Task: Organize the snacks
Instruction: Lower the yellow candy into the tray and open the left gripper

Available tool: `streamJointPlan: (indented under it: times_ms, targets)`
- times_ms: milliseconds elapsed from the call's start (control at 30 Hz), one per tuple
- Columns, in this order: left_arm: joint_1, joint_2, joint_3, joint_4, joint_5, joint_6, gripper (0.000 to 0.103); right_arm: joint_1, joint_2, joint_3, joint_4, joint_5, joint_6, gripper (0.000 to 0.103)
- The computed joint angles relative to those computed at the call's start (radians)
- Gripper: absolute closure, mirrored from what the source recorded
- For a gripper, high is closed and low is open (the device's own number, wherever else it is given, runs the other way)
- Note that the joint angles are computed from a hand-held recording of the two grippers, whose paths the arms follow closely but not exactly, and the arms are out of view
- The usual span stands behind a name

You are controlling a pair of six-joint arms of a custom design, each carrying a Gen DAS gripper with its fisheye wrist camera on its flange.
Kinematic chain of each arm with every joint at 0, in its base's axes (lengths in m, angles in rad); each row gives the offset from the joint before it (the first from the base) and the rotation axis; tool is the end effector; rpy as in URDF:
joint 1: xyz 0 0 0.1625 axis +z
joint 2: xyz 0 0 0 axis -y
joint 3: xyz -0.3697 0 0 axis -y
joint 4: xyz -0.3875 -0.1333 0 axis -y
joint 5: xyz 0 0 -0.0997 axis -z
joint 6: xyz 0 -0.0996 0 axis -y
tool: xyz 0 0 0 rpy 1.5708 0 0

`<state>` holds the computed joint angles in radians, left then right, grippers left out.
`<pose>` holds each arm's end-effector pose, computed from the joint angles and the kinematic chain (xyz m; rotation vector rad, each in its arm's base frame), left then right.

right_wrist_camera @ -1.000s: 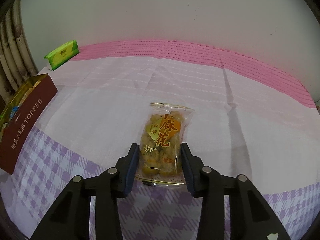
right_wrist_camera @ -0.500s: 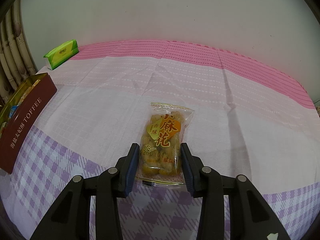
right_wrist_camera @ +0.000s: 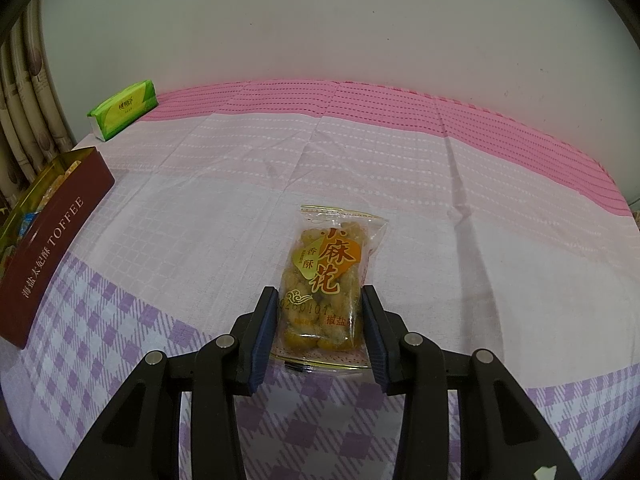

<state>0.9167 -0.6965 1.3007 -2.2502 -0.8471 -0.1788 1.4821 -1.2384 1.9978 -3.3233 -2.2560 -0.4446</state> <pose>-0.2724 -0.6827 0.1126 0.5472 2.4083 -0.4631 0.0239 -0.5249 0.2866 -0.0276 -2.1304 0.8968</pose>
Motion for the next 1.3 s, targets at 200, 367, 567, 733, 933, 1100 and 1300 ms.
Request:
streamJointPlan:
  times_ms: [200,367,567,733,933,1100,1300]
  targets:
    - [-0.008,0.017,-0.008,0.031,0.008,0.02,0.076,0.0,-0.001,0.0,0.0,0.001,0.0,0.064]
    - [-0.008,0.022,-0.014,0.055,0.013,0.013,0.076,0.0,0.0,0.0,0.0,0.001,0.001,0.064]
    - [-0.009,0.023,-0.021,0.075,0.016,0.0,0.075,-0.001,-0.001,0.001,0.001,0.002,0.001,0.064]
    - [-0.016,0.022,-0.015,0.072,0.03,0.002,0.072,-0.002,-0.003,0.001,0.001,0.004,0.0,0.064]
    - [-0.042,-0.011,0.039,0.033,0.059,0.0,0.067,-0.007,-0.008,0.004,0.006,0.018,0.006,0.064]
    - [-0.092,-0.059,0.125,-0.063,0.103,0.038,0.067,-0.003,-0.012,0.003,0.017,0.019,0.007,0.064]
    - [-0.115,-0.137,0.227,-0.134,0.122,0.02,0.067,0.006,-0.053,0.036,0.077,0.052,0.072,0.067]
